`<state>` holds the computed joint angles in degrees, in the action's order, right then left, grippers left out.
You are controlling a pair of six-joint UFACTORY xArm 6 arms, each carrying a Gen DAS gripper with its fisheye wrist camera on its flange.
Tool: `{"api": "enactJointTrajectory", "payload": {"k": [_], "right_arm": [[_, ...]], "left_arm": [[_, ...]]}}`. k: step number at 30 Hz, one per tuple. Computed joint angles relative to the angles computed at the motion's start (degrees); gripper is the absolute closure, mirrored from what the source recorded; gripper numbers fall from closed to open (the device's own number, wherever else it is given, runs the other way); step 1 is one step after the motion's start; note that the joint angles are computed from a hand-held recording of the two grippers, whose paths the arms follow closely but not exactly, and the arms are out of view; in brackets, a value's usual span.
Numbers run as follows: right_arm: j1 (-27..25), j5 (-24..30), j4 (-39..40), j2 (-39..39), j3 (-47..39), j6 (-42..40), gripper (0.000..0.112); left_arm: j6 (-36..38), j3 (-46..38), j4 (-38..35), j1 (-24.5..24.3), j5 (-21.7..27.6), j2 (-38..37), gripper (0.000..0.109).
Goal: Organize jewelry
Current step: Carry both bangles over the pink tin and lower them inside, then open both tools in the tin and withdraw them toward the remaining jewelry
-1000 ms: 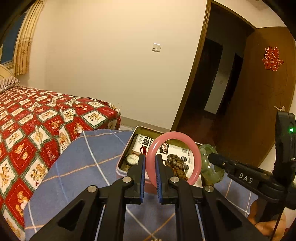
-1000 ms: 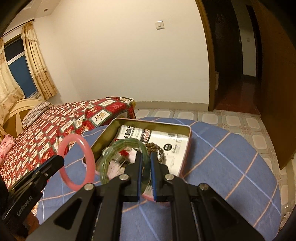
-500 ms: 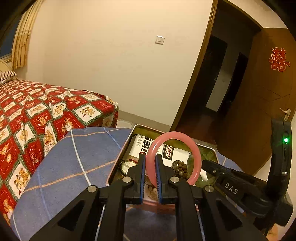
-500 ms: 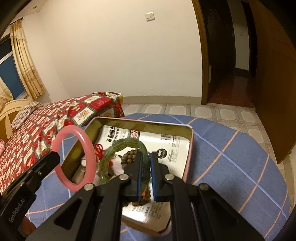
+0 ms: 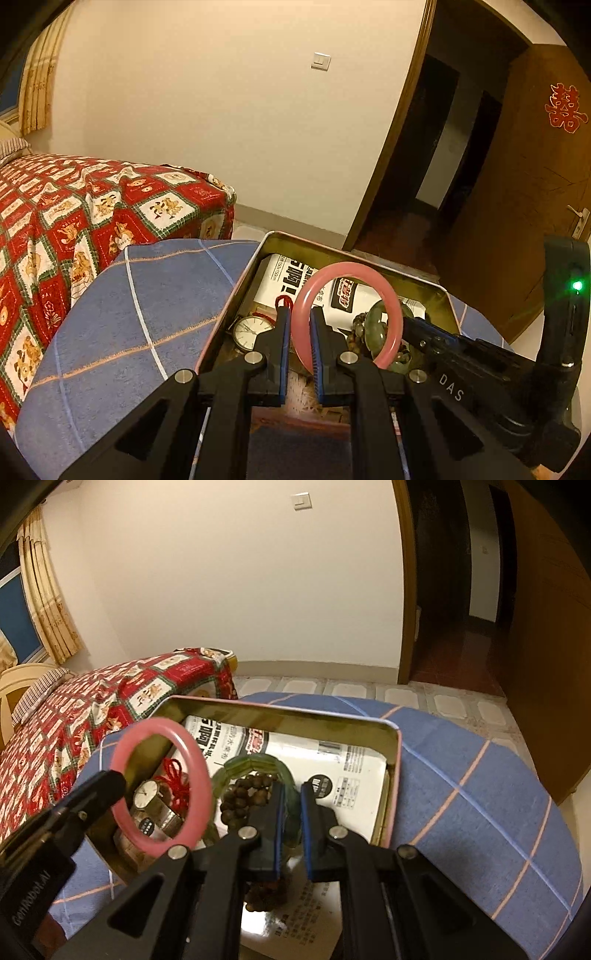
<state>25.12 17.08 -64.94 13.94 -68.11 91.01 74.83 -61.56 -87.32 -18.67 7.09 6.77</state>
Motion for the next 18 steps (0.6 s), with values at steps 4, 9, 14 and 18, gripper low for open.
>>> {"api": "enactJointTrajectory", "payload": {"k": [4,9,14,18], "right_arm": [[0.1,0.3,-0.2,0.3,-0.4,-0.3,0.100],[0.2,0.3,-1.0,0.6,-0.8,0.3,0.098],[0.2,-0.7,-3.0,0.7,-0.9,2.0,0.077],[0.7,-0.1,-7.5,0.1,-1.0,5.9,0.057]], "left_arm": [[-3.1,0.1,2.7,0.0,-0.7,0.5,0.099],[-5.8,0.4,5.8,-0.5,-2.3,0.7,0.099],[-13.8,1.6,14.1,-0.2,-1.7,0.5,0.082],[-8.0,1.3,7.6,-0.9,-4.0,0.0,0.048]]}}
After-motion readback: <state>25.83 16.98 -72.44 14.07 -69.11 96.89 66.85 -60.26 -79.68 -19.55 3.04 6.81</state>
